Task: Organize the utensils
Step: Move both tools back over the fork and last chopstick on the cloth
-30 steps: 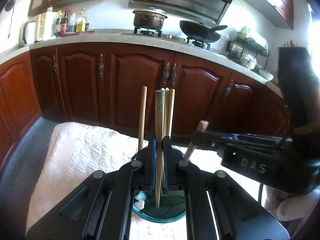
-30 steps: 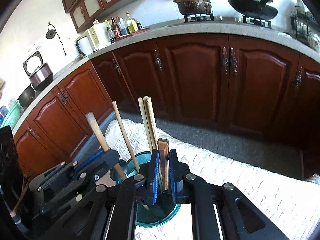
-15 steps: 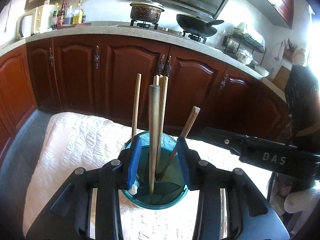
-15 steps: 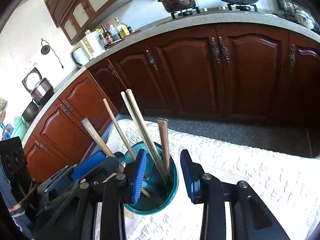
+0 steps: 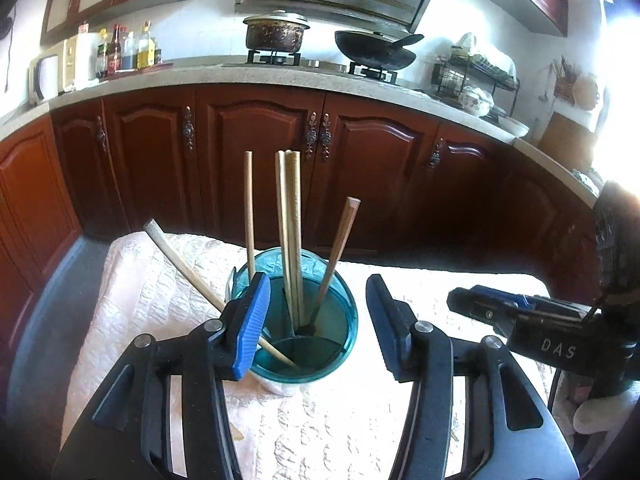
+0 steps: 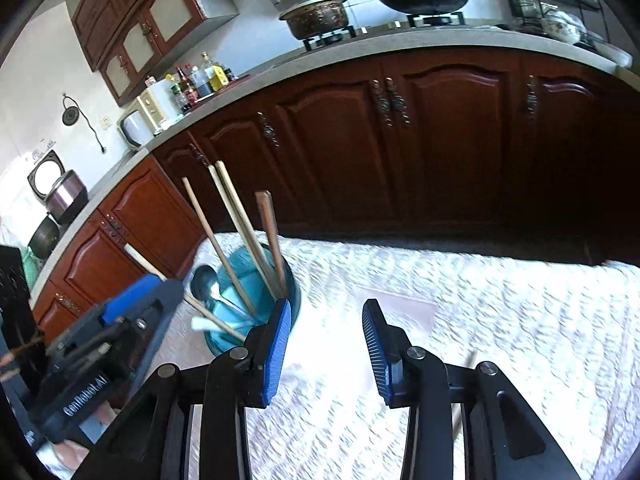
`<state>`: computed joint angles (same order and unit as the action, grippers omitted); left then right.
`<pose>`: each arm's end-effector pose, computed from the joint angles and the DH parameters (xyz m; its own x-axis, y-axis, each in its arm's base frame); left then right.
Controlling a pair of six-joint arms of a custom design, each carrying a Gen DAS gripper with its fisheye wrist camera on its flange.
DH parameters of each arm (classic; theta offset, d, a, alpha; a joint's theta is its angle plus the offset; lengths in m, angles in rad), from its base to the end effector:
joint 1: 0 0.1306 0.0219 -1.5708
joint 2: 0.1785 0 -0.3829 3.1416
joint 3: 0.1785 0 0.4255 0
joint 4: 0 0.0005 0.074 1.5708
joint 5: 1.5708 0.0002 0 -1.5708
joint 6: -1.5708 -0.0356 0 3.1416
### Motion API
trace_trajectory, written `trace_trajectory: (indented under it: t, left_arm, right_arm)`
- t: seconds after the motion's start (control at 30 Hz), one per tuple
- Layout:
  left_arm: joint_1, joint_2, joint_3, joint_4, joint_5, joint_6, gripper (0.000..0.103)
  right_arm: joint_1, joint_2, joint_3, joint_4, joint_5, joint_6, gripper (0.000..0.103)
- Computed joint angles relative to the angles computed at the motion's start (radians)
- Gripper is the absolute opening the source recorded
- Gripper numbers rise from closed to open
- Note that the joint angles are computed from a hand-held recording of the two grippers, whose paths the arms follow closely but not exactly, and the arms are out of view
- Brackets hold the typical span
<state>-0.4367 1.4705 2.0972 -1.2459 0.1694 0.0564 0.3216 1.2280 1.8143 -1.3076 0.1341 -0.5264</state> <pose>0.4369 -0.2111 0.6984 -0.5556 0.1980 -0.8075 0.5108 0.8476 -0.1436 0.3770 0.1201 0.6715 -0.6512 0.3079 -0.6936 0.1263 0.9452 0.3010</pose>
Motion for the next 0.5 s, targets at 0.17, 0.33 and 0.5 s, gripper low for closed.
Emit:
trace_trajectory:
  t: [0.17,0.33,0.5]
  left_arm:
    - [-0.016,-0.030,-0.025,0.003,-0.011,-0.011,0.053]
    - [-0.042,-0.058,-0.047,-0.001,-0.020,-0.028,0.056]
    - [-0.069,-0.076,-0.071,-0.017,-0.009,-0.038,0.056]
  right_arm:
    - [0.007,-0.056,-0.056,-0.010,0.020,-0.036,0.036]
    - [0.020,-0.109,-0.105,-0.036,0.067,-0.055,0.036]
    - [0.011,-0.166,-0.163,-0.053,0.080,-0.079,0.036]
